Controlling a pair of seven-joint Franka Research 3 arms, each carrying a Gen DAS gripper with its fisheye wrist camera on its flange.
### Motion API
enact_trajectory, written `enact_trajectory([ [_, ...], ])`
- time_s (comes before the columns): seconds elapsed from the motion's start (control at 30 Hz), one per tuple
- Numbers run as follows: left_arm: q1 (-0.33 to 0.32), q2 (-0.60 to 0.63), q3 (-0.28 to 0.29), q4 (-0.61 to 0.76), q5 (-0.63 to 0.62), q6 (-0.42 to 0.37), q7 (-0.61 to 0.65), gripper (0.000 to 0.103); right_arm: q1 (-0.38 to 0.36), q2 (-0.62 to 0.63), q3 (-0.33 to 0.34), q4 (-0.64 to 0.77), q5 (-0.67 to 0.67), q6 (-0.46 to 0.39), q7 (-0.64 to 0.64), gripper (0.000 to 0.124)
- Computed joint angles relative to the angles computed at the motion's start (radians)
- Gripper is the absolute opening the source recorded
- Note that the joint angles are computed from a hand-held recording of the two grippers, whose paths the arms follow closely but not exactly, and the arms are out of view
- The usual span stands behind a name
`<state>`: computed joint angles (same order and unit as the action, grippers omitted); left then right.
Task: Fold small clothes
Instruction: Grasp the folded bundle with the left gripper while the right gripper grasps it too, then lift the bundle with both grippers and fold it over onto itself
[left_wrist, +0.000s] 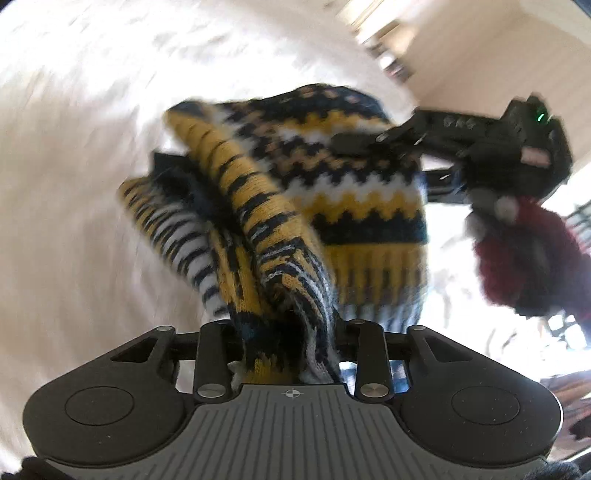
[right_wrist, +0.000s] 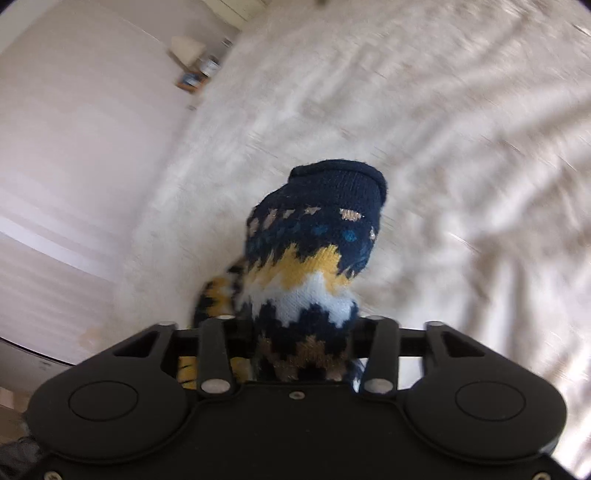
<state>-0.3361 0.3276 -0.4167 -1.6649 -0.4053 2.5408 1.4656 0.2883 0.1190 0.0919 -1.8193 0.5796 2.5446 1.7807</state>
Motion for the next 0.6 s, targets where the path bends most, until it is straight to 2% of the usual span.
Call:
enact_trajectory([
  [0.03,-0.026,0.0,0.026,-0.011,0.053,-0.041,-0.078,0.035,0.006,-0.001,-0.013,-0.017,-0.076,-0.027,0.056,0.07],
  [0.07,-0.056,0.001,0.055,-0.015,0.124,-0.096,-0.171,0.035,0.016,0.001,-0.029,-0.031,-0.186,-0.058,0.136,0.07],
  [0.1,-0.065,-0.003,0.061,-0.031,0.188,-0.133,-0.26,0.035,0.021,0.002,-0.039,-0.039,-0.269,-0.086,0.188,0.07],
  [0.13,-0.076,-0.025,0.075,-0.073,0.182,-0.114,-0.295,0.036,0.023,-0.002,-0.044,-0.049,-0.323,-0.102,0.217,0.07],
  [0.17,-0.071,-0.057,0.071,-0.128,0.171,-0.063,-0.331,0.037,0.02,-0.017,-0.045,-0.073,-0.345,-0.098,0.225,0.07],
  [0.23,-0.065,-0.119,0.07,-0.197,0.186,-0.027,-0.37,0.036,0.007,-0.062,-0.04,-0.13,-0.323,-0.055,0.216,0.07],
  [0.3,-0.081,-0.175,0.073,-0.225,0.257,-0.013,-0.405,0.036,-0.002,-0.115,-0.036,-0.18,-0.314,-0.017,0.198,0.073],
  [0.37,-0.095,-0.186,0.076,-0.196,0.331,-0.005,-0.427,0.035,-0.007,-0.156,-0.031,-0.212,-0.324,0.012,0.18,0.073],
  [0.43,-0.118,-0.138,0.081,-0.102,0.423,0.005,-0.451,0.035,-0.008,-0.182,-0.025,-0.237,-0.323,0.045,0.144,0.072],
  [0.47,-0.127,-0.109,0.085,-0.057,0.464,0.011,-0.456,0.035,-0.007,-0.191,-0.021,-0.246,-0.326,0.062,0.128,0.069],
  [0.53,-0.157,-0.014,0.092,0.079,0.539,-0.002,-0.468,0.035,-0.005,-0.186,-0.015,-0.246,-0.332,0.08,0.089,0.047],
  [0.6,-0.187,0.099,0.108,0.227,0.594,-0.029,-0.466,0.035,0.002,-0.17,-0.009,-0.225,-0.335,0.053,0.061,0.031],
])
